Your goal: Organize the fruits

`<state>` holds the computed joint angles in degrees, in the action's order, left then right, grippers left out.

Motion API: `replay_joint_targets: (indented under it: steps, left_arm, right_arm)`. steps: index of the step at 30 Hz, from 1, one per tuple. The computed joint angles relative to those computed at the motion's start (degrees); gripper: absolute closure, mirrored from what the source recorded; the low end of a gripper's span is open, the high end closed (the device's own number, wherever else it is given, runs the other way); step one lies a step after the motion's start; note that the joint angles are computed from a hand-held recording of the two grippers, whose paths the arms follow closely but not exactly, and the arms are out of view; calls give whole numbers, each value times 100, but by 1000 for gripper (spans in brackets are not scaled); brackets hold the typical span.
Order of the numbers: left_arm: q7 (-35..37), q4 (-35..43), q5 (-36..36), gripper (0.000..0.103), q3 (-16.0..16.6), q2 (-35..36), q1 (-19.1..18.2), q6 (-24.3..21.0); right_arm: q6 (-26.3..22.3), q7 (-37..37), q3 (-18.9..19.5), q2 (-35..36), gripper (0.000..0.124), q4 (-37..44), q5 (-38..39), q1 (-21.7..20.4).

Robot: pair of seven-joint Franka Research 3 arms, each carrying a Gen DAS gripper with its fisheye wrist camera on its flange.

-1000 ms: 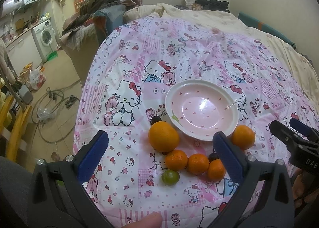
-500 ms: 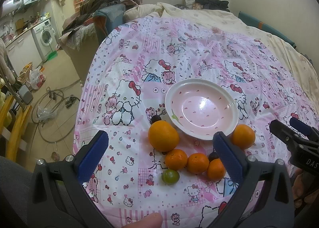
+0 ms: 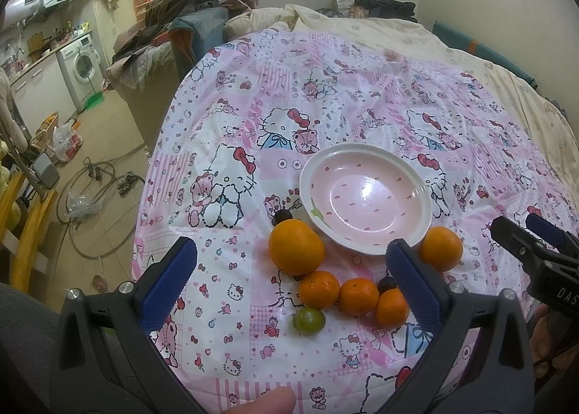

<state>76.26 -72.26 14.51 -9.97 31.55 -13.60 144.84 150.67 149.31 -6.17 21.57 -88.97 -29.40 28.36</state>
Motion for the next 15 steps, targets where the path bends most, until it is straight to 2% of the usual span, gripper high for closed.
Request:
replay_joint_targets:
  steps: [10, 15]
  left_arm:
    - [-3, 45, 11, 0, 15, 18, -16, -75]
    - [201, 600, -58, 0, -8, 265, -37, -567]
  right_arm:
    - [-4, 5, 20, -33, 21, -34, 72, -32]
    - [87, -630, 323, -73, 21, -32, 1098, -471]
